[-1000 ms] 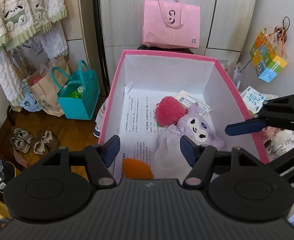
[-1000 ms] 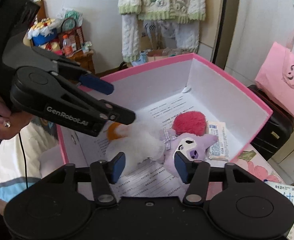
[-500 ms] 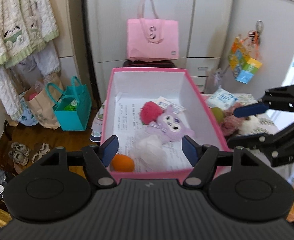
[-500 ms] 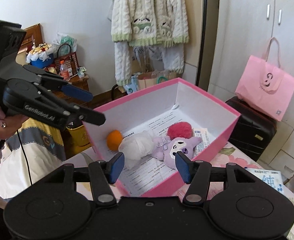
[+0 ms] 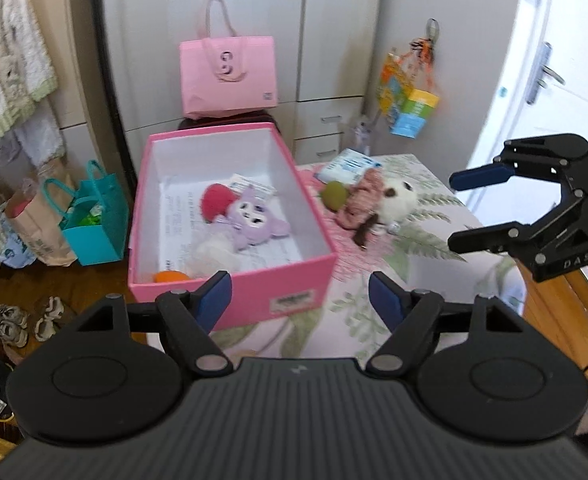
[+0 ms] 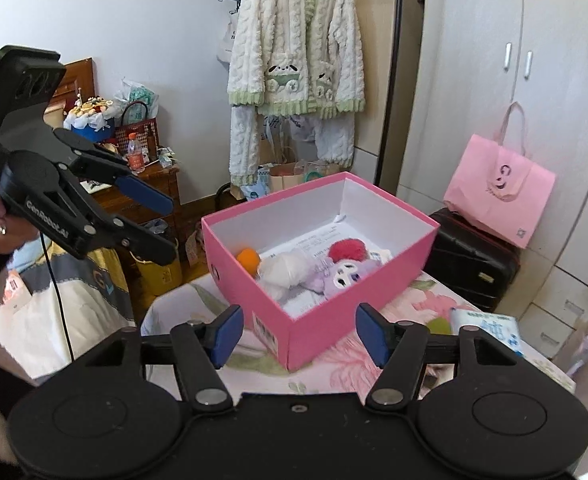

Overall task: Organize soft objects
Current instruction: 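Move both tools to either side of the white-and-brown panda plush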

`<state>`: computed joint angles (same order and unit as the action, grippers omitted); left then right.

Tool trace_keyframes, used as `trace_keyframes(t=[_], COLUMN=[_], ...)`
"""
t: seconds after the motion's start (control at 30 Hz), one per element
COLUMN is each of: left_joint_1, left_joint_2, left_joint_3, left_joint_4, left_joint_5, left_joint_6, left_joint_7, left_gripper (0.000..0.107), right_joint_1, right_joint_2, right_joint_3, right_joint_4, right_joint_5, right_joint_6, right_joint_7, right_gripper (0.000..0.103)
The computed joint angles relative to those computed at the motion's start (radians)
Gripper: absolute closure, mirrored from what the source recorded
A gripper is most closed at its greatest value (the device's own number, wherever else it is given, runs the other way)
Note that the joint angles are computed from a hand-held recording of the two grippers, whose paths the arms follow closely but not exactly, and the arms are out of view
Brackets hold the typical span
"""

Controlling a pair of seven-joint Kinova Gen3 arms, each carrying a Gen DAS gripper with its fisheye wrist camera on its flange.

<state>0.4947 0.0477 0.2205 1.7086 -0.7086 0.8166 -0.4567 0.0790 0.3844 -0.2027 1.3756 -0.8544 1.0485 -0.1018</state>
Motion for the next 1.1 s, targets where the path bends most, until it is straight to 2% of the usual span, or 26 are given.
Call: trace_keyframes(t=[0.17,0.37,0.57,0.73,0.9,1.1], left_joint_1=[0.025,0.042,0.062,0.043,0.02,0.085], left_joint_2=[0.028,0.09,0.172,0.254,0.326,0.408], left_joint_3=[0.01,-0.014,-0.049,-0.063,-0.083,-0.194], left_joint_4=[-0.012,-0.063,-0.15,-0.235,-0.286,-0.307], left_joint_5=[0.008,0.089,0.171,0.296,0.414,0.398], left_joint_6=[-0.024,-0.075,-0.098,-0.125,-0.189,-0.303], left_joint_7=[-0.034,-0.12,-0.252,-0.394,-0.49,-0.444], left_gripper=[0.032,0.032,0.032,0.034,0.034,0.034], right_joint_1=[0.057,0.094,0.118,0.125,0.142,0.157], right_joint_2=[-0.046,-0.032,0.031,0.104,0.179,0.315], right_joint_3=[0.023,0.056,0.057,0.04,-0.007,-0.063], right_joint_4=[0.088,0.101,0.06,-0.001,-0.041,-0.161], right_joint_5=[-0.041,-0.046,-0.014,0.024,0.037,0.054], right_joint_6=[-0.035,-0.035,-0.033,-0.037,-0.084,-0.078], right_joint_7=[0.077,0.099,0.07,0.033,0.08,0.13], right_gripper=[0.032,0.031,0.03,0.029,0.028,0.028])
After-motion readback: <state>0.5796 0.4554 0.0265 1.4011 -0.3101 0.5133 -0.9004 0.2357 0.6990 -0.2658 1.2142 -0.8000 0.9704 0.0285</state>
